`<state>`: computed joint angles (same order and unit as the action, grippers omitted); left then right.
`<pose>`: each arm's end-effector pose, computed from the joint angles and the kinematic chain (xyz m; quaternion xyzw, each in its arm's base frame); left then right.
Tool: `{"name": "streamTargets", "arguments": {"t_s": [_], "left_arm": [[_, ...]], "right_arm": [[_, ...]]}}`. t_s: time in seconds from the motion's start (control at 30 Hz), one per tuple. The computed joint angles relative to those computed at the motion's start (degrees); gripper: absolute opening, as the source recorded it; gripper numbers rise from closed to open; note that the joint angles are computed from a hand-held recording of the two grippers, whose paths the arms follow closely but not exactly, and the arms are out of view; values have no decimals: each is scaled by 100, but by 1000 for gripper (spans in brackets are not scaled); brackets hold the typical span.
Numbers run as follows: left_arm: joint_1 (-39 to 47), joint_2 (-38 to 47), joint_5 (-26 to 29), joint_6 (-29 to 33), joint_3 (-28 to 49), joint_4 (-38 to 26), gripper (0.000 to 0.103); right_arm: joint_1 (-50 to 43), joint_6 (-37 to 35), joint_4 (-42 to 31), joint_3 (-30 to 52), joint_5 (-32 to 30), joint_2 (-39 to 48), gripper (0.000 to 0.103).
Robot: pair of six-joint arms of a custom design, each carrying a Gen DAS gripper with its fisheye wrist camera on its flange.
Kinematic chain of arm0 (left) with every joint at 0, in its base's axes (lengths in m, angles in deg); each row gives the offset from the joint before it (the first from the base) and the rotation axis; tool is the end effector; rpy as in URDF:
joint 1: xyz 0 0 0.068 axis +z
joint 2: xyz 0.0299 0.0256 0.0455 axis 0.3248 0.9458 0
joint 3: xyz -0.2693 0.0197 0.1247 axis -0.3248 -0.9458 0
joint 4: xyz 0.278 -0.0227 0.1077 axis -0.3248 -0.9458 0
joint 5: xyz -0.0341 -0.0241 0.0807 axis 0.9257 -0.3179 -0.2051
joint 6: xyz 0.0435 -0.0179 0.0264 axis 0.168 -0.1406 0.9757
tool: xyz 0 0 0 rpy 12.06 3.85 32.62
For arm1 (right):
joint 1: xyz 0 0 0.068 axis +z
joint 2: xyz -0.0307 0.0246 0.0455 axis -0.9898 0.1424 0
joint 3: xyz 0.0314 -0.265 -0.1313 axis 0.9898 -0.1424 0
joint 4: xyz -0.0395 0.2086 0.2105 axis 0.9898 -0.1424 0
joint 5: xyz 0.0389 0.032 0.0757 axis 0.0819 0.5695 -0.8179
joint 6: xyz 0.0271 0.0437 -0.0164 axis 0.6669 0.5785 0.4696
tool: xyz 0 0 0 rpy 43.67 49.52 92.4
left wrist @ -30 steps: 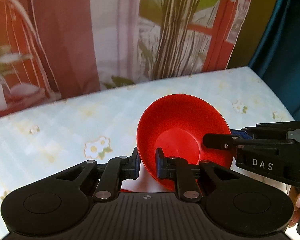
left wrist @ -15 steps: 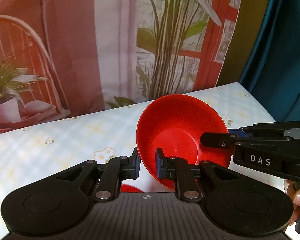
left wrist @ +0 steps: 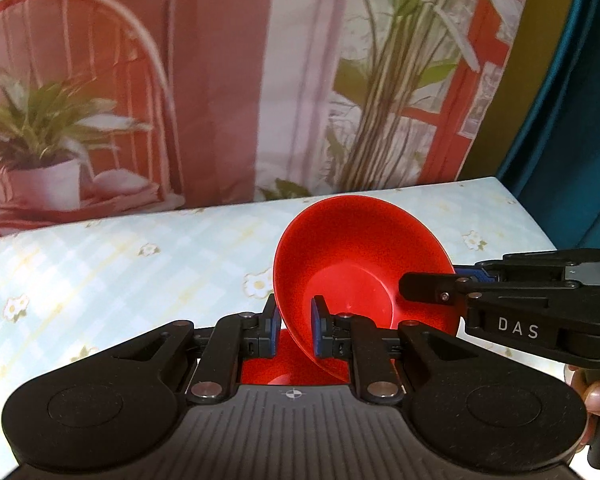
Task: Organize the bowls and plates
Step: 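Lift the red bowl with both tools and lower it into another red bowl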
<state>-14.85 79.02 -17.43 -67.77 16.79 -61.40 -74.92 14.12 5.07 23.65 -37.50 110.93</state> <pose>0.3285 -0.2103 0.1271 0.0990 0.9152 -0.0644 0.3853 0.2817 0.0354 0.1303 0.1195 0.9228 0.1102 0.3492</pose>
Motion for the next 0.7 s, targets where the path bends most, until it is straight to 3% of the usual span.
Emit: {"name": "streamTargets", "arguments": {"t_s": [0.33,0.7], "left_arm": [[209,112,187,-67,-445,325,17],[209,133,224,-42,-675,308,17]], "right_arm": [[442,181,181,272,155,814,10],[647,203,199,251,142,983,10]]}}
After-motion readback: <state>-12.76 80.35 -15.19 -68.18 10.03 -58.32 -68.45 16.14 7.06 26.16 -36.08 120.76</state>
